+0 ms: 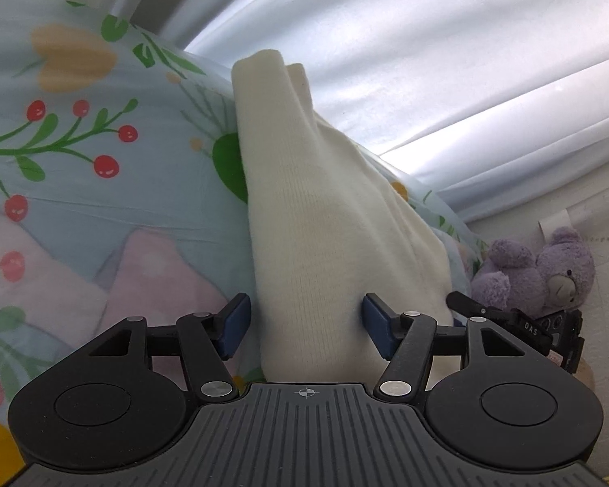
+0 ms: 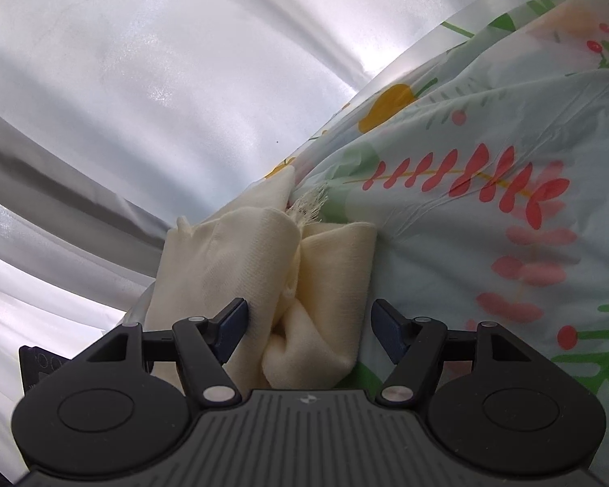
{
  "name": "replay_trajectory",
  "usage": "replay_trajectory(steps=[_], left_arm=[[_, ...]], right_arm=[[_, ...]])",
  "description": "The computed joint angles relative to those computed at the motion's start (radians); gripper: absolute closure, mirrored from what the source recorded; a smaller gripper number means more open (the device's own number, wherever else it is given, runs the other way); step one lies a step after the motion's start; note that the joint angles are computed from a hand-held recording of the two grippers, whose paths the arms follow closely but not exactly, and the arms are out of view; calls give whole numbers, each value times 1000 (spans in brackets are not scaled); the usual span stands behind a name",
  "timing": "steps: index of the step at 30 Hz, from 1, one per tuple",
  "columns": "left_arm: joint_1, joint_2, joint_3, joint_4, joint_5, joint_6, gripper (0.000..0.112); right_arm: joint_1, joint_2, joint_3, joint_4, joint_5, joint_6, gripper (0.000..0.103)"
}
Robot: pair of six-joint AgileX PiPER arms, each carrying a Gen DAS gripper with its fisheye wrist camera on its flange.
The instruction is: Fold small clothes
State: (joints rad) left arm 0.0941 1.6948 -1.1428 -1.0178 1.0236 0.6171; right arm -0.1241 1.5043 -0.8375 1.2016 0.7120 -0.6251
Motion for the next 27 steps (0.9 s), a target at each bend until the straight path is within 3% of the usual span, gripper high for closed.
replay_trajectory(steps=[3,8,13,17,21,24,27], left_arm=[[2,10,0,-12,2,11,46],[-15,34,-12,-39,-6,-1,51],[-11,52,-15,-65,-1,-6,57],[-7,48,0,-92,-12,2,73],[-33,-55,20,-29,-74,-16,77],[-11,-151,36,10,-42,-38,78],[22,-296,68,141,-5,-81,77]], right_arm=[[-24,29,-20,1,51,-6,36],[-16,97,-30,128,93,-83,40],[50,136,-76,135,74,-88,41],[105,136,-92,119,27,-62,56],[167,77,-88,97,-13,-78,61],[212,30,-87,96,0,-73,61],[273,-14,-74,92,7,-65,61]])
